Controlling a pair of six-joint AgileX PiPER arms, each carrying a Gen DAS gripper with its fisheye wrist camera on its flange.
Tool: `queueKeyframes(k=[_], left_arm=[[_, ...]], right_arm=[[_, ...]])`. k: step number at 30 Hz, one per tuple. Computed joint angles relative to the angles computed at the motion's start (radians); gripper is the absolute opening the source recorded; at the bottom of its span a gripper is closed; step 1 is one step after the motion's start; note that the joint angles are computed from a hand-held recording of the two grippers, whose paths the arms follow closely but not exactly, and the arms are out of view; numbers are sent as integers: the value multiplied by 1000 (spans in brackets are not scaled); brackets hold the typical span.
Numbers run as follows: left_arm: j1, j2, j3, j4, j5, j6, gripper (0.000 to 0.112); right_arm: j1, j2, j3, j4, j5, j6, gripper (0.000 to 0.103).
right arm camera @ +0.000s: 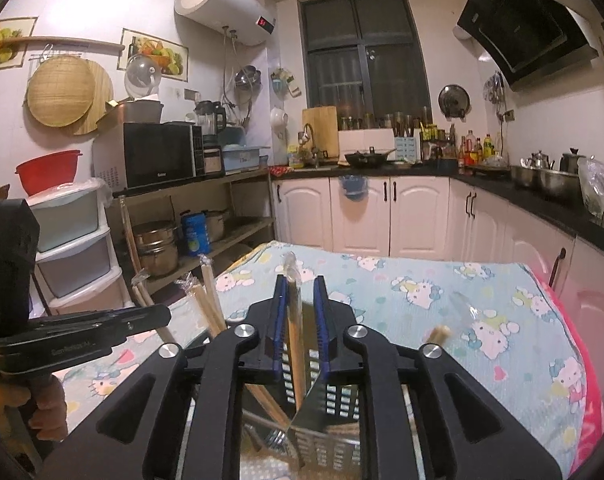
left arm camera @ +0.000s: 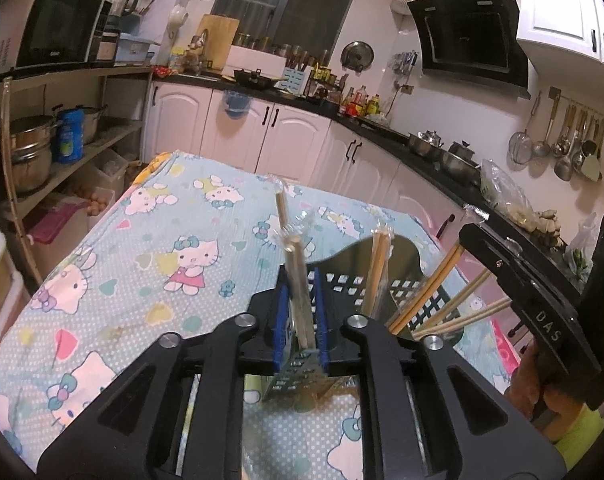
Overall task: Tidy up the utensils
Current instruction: 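Lower the chopsticks into the caddy slots and open both tools, then move both open tools back over the loose chopsticks on the cloth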
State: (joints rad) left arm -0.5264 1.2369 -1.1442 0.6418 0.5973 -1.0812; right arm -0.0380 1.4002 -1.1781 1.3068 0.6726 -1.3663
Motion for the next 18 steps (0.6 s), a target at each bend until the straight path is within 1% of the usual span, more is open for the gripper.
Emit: queueKeyframes(k=[3, 6, 8, 12, 14, 18], left_arm=[[-8, -10, 11, -11, 9, -1, 12], [-22, -23, 21, -1, 18, -14, 18], [-30, -34, 30, -1, 23, -18, 23], [-57, -50, 44, 26, 55, -46, 28], [-66, -59, 51, 33, 63, -60, 33], [-86, -84, 74, 55, 77, -94, 41]], right_arm=[[-21, -1, -14, -43, 40, 65, 22], [-38, -13, -11, -62, 62, 86, 28], [-50, -20, -6, -67, 76, 89, 29], [-66, -46, 14, -82, 94, 94, 33], [-79, -59, 23, -87, 109, 102, 34], [-107, -74, 36, -92, 139, 106, 39]])
